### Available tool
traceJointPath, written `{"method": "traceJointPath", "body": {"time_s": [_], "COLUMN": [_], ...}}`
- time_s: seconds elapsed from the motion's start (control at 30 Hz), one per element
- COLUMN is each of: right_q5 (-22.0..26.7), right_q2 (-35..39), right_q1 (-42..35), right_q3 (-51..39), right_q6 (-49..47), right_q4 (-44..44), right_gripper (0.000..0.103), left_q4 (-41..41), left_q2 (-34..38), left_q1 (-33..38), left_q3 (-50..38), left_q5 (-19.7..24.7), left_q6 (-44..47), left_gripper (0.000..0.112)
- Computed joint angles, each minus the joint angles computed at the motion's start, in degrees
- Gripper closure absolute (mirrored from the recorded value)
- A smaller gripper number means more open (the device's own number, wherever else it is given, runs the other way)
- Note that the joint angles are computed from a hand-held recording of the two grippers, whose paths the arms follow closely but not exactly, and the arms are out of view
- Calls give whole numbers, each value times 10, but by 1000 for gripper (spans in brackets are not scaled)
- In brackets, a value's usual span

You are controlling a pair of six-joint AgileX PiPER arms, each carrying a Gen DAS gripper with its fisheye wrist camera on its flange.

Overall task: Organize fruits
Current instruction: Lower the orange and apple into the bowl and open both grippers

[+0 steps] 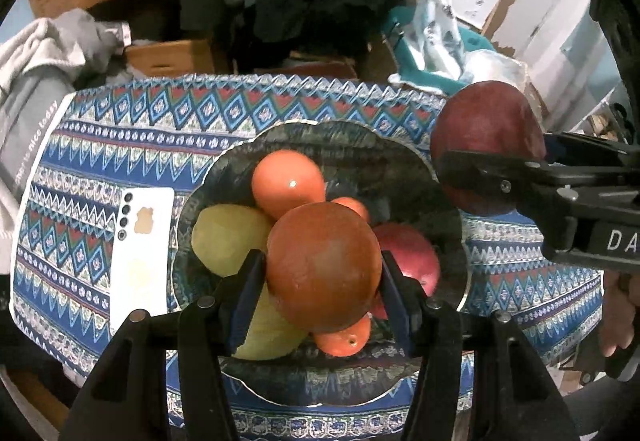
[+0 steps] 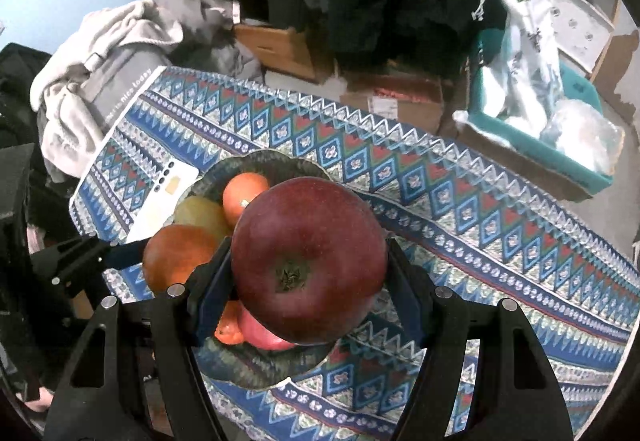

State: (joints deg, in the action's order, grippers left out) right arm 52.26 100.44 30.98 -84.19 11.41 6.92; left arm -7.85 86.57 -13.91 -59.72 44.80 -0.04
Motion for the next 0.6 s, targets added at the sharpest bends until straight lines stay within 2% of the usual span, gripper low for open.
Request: {"method": "traceJointPath", "body": {"time_s": [0.6], "right_q5": [-6], "right_q2": [74], "right_q1": [-9], "right_q3": [-11], "right_q6": [-28], "right_q4": [39], "right_gripper": [31], "left_q4": [-15], "left_q2": [58], "left_q1": [6], "left_q3": [-14], "left_q5": [1], "left_q6": [-12], "left_gripper": [53]}}
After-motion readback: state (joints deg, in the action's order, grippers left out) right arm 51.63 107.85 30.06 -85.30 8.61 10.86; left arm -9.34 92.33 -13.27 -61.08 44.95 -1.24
